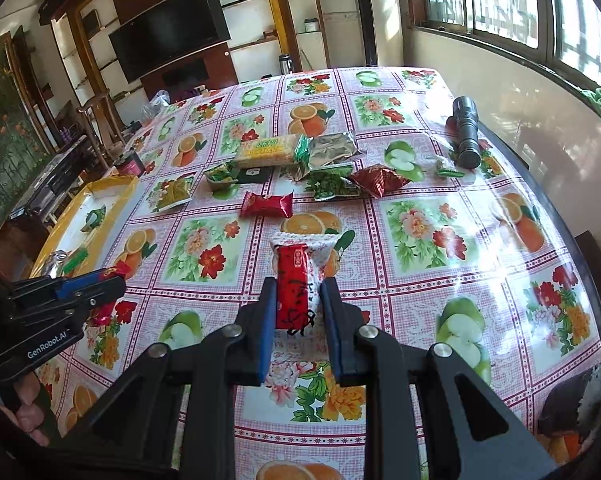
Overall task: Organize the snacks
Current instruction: 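Grasp the red-and-white packet with the right tool while the left tool holds the red candy, then carry the red candy and red-and-white packet into the tray and open both tools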
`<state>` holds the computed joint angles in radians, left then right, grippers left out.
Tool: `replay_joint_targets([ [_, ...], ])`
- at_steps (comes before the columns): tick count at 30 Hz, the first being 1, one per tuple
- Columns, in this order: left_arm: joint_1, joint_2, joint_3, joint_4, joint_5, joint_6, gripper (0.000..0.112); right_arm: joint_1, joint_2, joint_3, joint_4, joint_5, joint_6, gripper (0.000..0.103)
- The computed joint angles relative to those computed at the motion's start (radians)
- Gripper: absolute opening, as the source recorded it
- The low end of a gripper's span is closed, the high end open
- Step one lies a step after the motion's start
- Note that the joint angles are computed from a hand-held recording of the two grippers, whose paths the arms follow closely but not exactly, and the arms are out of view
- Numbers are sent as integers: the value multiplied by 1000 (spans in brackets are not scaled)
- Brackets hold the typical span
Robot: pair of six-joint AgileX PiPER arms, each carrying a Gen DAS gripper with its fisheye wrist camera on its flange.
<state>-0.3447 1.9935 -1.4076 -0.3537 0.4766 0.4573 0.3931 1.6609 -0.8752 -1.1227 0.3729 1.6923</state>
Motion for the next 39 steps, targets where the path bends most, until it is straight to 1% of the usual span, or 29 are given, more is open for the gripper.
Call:
replay_joint_targets([
  [5,9,0,-1,41,-16,-66,17,25,27,-38,18,62,-17,24],
  [10,18,-9,11,61,-38,-97,17,46,40,-63,24,81,-30,24],
  [19,48,-28,28,60,-67,-100,17,81,72,-116,38,106,-55,24],
  [21,56,-34,35,83,-82,-123,17,88,85,-135,50,109,-70,24],
  [24,77,-37,36,103,-93,-153,17,88,103,-157,75,69,-95,24],
  [26,94,-36,35,133,-103,-195,17,80,111,-162,73,6,-100,24],
  [30,126,-29,34,199,-121,-273,17,70,152,-197,142,-100,-172,24],
  [32,138,-28,36,245,-133,-318,17,80,176,-229,192,-108,-225,24],
  [35,158,-26,37,274,-141,-343,17,99,212,-288,281,-102,-326,24],
  [39,189,-18,29,266,-144,-331,17,117,254,-368,401,-91,-464,24],
])
